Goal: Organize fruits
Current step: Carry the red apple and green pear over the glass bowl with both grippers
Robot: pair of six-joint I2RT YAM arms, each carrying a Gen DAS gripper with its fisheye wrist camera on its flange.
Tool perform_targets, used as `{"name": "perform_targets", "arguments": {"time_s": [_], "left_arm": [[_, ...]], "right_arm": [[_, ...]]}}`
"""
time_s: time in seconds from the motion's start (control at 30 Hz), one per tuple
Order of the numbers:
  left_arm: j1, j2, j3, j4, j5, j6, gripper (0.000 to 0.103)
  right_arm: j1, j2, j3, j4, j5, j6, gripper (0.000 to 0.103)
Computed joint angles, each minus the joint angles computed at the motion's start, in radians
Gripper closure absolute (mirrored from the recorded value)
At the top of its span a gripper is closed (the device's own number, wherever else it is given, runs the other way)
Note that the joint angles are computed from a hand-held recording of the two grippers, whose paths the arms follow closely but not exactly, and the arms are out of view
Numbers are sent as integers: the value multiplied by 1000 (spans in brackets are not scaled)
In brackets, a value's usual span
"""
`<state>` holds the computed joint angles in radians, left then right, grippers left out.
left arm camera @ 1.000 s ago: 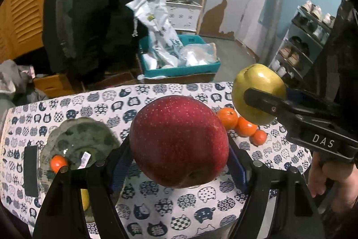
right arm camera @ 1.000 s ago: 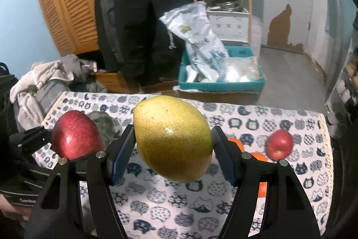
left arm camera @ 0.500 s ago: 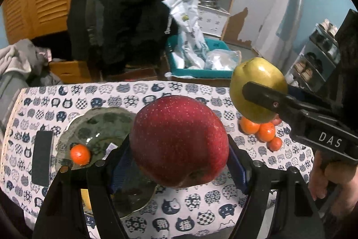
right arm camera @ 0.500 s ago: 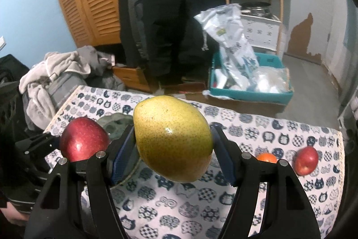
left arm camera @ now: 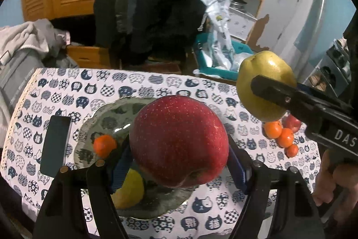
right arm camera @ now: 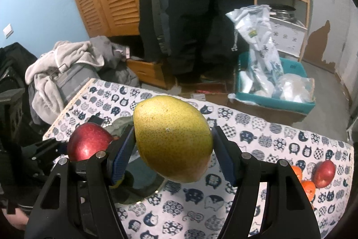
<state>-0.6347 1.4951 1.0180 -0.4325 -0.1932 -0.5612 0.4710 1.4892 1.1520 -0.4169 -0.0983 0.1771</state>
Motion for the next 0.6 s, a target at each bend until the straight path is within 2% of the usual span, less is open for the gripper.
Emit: {"name": "perform_targets", "arguments": {"time_s": [0.27,0.6], "left_arm": [[94,31,-50,36,54,13,25],[167,146,-72,83,137,24,25]], "right_arm": [[40,110,58,8,2,18,34],[81,255,124,10,-14,30,34]]}}
